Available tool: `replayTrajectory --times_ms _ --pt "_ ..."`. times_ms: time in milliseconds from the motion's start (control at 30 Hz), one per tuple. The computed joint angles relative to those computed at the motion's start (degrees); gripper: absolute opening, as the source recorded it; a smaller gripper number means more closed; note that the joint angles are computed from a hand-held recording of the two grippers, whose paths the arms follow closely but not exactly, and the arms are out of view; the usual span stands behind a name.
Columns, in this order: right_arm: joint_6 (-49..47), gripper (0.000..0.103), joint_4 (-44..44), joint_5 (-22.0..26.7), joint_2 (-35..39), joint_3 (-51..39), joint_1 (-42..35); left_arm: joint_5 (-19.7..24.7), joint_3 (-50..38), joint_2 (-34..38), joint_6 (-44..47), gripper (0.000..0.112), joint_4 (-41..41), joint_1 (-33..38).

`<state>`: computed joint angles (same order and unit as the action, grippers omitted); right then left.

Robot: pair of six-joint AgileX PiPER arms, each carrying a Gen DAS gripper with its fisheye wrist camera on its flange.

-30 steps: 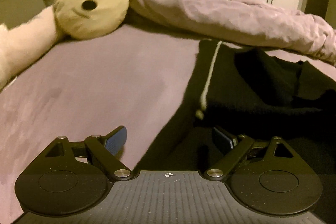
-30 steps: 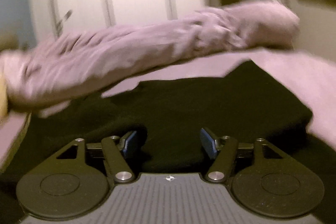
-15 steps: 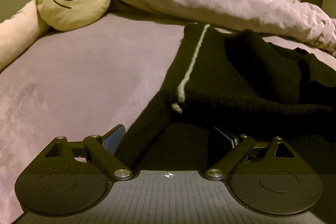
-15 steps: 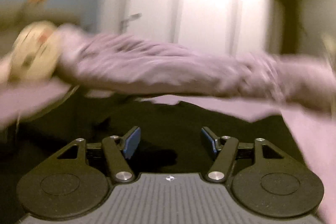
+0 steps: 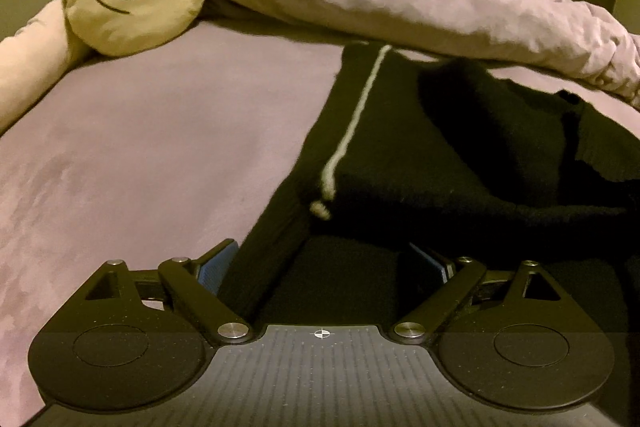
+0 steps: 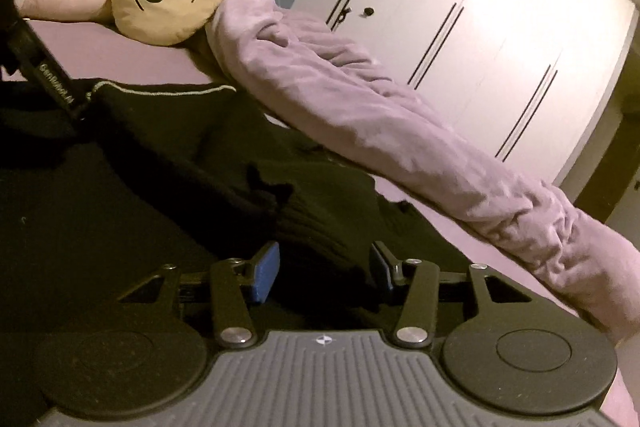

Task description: Fold small clothes

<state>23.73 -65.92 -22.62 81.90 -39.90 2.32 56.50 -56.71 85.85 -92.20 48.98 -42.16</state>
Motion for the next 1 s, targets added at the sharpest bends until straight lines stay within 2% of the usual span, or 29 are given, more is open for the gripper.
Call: replayTrajectory --times_ms 67,133,200,333,367,400,467,500,567,700,767,833,1000 --pt "-4.4 0.051 4.0 1.1 0.7 -0.2 1.3 0.5 -1.4 1.1 0.7 0.095 0.7 0.3" --pt "-0.5 0.051 -0.7 1.9 1.6 -1.6 1.8 0.5 -2.5 1.9 1.6 0.095 0.7 0.9" --pt "4.6 0.052 -6.7 0.1 1.6 -1.9 0.9 0.1 -3.0 1.9 2.0 0.095 0.0 1.6" --pt "2.3 0.052 -5.1 -0.8 2.7 -2.1 0.6 -0.6 -2.4 1.7 1.4 0.095 0.0 1.8" --pt "4.8 0.042 -7.1 -1.3 2.9 -2.8 0.3 -0.4 -2.4 1.9 1.5 0.095 -0.1 1.7" --pt "9.6 0.031 -11.0 -2.0 3.2 -3.8 -0.2 -0.1 -2.4 1.9 1.7 0.095 -0.3 1.5" --pt "21.1 0.024 -18.4 -3.5 3.9 -6.2 -1.7 0.1 -2.2 1.6 2.1 0.095 -0.6 1.4" --pt "26.8 0.021 -21.2 -6.2 4.2 -7.3 -3.4 0.1 -2.2 1.3 2.6 0.094 -0.8 1.4" --pt "37.4 0.017 -24.7 -11.0 4.9 -9.6 -7.1 1.2 -2.7 0.7 3.8 0.093 -1.4 1.3" --pt "53.3 0.016 -22.5 -17.2 7.7 -12.7 -14.6 1.3 -4.3 -3.6 4.0 0.094 1.8 -1.7" --pt "59.6 0.016 -20.2 -17.1 9.5 -13.8 -17.2 -0.3 -5.5 -4.3 3.8 0.097 5.6 -2.1" --pt "62.8 0.016 -18.2 -15.5 11.1 -14.6 -18.6 -1.9 -9.4 -1.4 9.0 0.100 4.4 0.7" --pt "67.7 0.017 -17.9 -12.0 14.4 -15.6 -19.8 -17.0 -20.4 9.6 32.5 0.100 -22.5 16.2"
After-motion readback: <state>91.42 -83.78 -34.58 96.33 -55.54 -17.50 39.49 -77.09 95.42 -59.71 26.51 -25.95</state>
